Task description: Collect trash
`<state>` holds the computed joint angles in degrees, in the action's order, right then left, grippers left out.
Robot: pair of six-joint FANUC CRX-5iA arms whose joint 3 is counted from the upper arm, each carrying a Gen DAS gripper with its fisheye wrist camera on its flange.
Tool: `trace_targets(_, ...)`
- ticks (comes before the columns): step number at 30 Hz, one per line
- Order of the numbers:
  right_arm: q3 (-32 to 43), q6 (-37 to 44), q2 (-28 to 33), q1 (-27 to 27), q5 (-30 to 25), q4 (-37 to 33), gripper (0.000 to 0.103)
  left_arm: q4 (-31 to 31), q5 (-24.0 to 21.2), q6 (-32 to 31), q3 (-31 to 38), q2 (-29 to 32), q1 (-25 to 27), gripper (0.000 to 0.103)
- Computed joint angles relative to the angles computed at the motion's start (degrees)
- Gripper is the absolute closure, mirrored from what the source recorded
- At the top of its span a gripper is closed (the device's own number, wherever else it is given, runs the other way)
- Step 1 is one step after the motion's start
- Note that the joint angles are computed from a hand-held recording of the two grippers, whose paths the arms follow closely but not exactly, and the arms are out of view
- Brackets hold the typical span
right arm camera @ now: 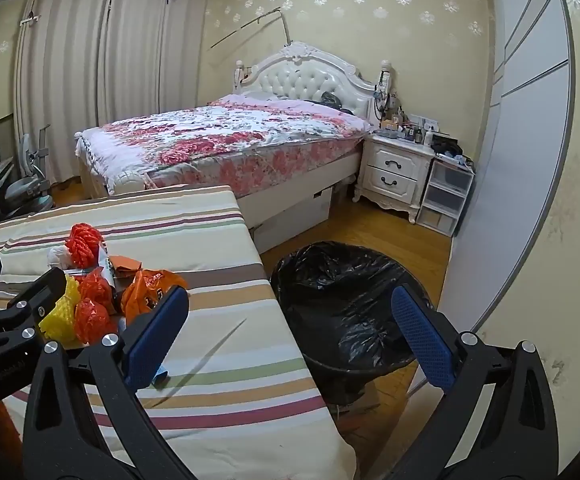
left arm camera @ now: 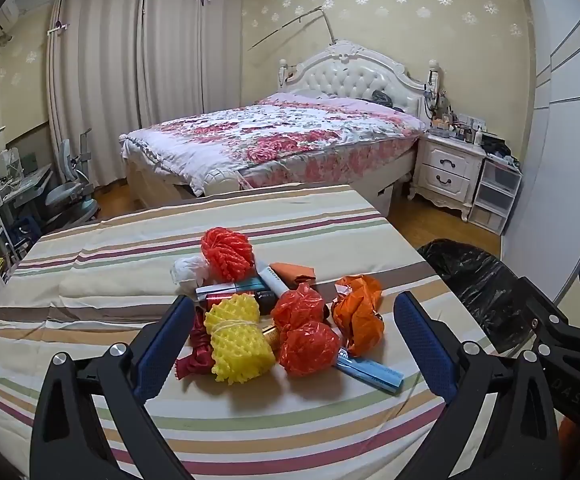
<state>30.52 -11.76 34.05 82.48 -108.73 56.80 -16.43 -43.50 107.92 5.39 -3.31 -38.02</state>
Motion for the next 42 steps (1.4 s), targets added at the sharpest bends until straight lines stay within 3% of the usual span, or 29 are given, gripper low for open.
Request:
trace_targets(13, -3.2, -1.0, -2.0, 0.6, -0.2, -0.2, 0.004, 0.9, 0.4, -0.1, 0.0, 0.4, 0.5, 0.006)
trace_targets(14, -3.4, -1.0, -2.1, 0.6, -0.2, -0.1, 0.004, -1.6, -0.8, 1.9, 1.2, 1.0, -1.2, 0.006)
trace_targets(42, -2.8, -2.2, -1.6, 1.0, -1.4, -1.0, 0.004, -1.8, -0.8, 1.6, 0.5, 0.3, -1.3, 0.006)
